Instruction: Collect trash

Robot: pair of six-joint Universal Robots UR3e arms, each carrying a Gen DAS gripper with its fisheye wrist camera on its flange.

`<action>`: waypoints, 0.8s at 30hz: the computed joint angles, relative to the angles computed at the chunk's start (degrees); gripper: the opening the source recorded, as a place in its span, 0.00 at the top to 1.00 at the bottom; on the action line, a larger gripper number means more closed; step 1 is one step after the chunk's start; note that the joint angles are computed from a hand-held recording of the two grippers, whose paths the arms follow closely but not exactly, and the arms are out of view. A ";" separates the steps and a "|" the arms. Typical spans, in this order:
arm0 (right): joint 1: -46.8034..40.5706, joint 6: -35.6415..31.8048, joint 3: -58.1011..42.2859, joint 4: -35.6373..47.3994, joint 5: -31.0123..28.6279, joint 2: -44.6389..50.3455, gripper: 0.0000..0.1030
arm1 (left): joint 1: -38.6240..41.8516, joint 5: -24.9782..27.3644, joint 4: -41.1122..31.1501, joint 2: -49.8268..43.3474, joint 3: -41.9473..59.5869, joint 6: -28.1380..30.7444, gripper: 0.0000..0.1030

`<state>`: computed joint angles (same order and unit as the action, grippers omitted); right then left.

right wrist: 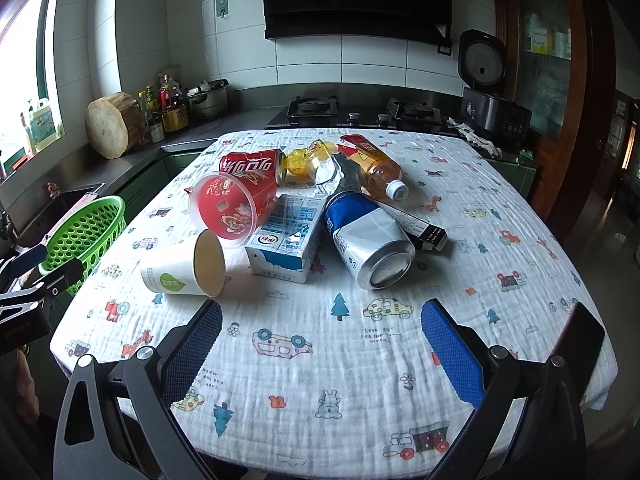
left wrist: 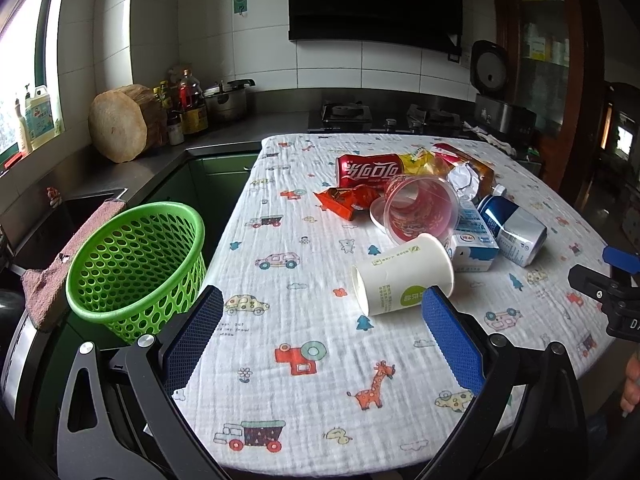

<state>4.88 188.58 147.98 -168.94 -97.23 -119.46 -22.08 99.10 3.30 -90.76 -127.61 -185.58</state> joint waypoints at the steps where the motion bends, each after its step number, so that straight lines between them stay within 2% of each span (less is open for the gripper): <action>1: 0.40 0.29 -0.51 0.46 -0.30 0.09 0.06 | 0.05 -0.10 -0.04 0.00 0.01 -0.01 0.05; 24: 0.60 0.44 -0.47 -0.27 -0.34 0.88 0.06 | -0.01 0.42 -0.40 0.31 -0.16 -0.10 0.05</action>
